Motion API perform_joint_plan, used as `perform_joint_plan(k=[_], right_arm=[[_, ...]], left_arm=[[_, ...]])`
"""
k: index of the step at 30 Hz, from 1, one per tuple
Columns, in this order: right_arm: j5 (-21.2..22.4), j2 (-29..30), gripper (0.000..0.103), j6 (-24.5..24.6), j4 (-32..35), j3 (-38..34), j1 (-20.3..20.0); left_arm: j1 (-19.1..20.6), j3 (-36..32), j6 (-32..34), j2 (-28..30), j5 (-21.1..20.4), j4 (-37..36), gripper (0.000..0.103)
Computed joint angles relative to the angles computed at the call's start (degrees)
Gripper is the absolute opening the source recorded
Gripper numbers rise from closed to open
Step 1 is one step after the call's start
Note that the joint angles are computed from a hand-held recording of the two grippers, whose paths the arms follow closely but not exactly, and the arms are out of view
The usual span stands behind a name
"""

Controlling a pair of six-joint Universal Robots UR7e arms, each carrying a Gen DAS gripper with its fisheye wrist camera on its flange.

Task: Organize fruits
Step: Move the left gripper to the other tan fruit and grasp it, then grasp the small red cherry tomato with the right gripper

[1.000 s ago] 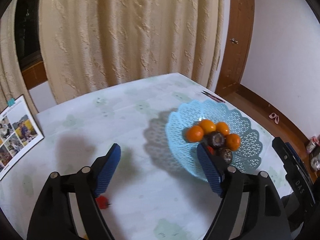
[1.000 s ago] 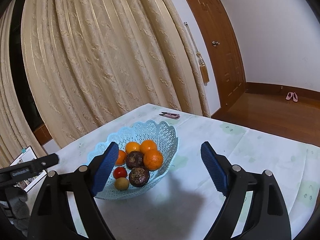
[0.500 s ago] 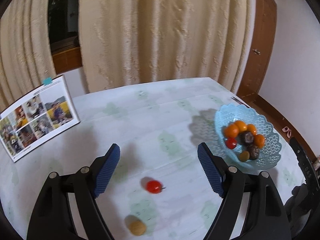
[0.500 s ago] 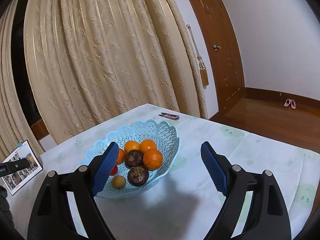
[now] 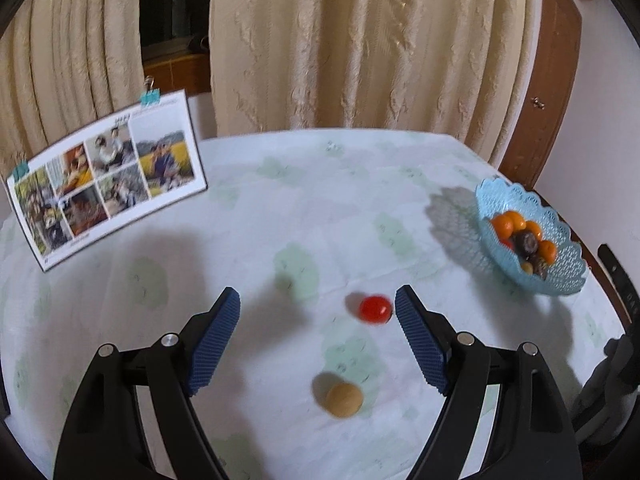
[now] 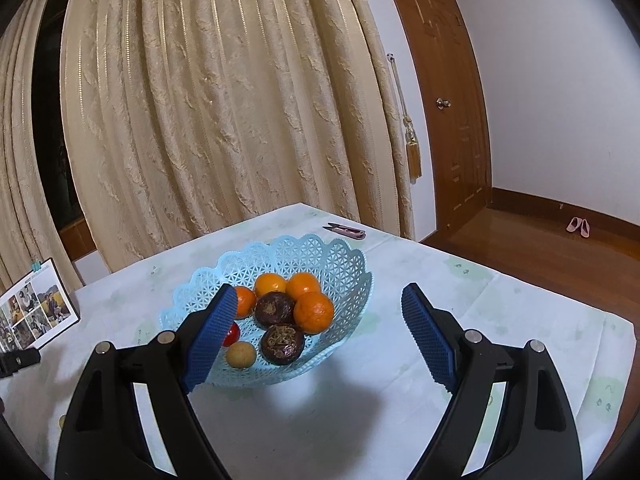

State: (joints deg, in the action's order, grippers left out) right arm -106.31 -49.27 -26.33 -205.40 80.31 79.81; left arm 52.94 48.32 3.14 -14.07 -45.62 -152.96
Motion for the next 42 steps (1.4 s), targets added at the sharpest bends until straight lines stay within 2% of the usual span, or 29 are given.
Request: perform_joint_plan(k=[8, 15, 18, 20, 24, 26, 28, 34, 42], right_arm=[[0.7, -0.7, 0.086, -0.4, 0.6, 1.9, 0.6], [2.2, -1.3, 0.086, -0.7, 2.6, 3.5, 1.2], [2.7, -1.5, 0.086, -0.5, 3.7, 3.9, 1.4], [2.9, -1.5, 0.086, -0.7, 4.2, 4.1, 1.7], [3.5, -1.7, 0.086, -1.0, 5.5, 4.5, 2.0], [3.8, -1.7, 0.086, -1.2, 6.3, 4.6, 2.3], [4.1, -1.6, 0.086, -1.7, 6.9, 4.6, 2.6], [5.1, -1.5, 0.086, -4.0, 9.2, 5.2, 3.6], [7.3, -0.8, 0.086, -6.0, 19.3, 3.2, 5.2]], left_arm=[[0.9, 5.5, -3.8, -2.0, -0.8, 2.4, 0.080], [1.2, 7.4, -4.8, -2.4, -2.4, 4.5, 0.079], [1.2, 7.2, -4.5, -2.1, -3.2, 5.5, 0.072], [1.3, 6.9, -4.3, -1.8, -3.9, 6.6, 0.062], [1.1, 6.8, -3.2, -1.2, -3.0, 6.3, 0.048], [1.2, 6.9, -3.2, -1.3, -3.4, 6.2, 0.034], [1.2, 7.0, -3.1, -1.5, -3.6, 6.3, 0.027], [0.7, 8.3, -2.2, -2.1, -2.8, 5.1, 0.026], [0.0, 11.6, -1.2, -4.4, 0.7, -1.6, 0.026]])
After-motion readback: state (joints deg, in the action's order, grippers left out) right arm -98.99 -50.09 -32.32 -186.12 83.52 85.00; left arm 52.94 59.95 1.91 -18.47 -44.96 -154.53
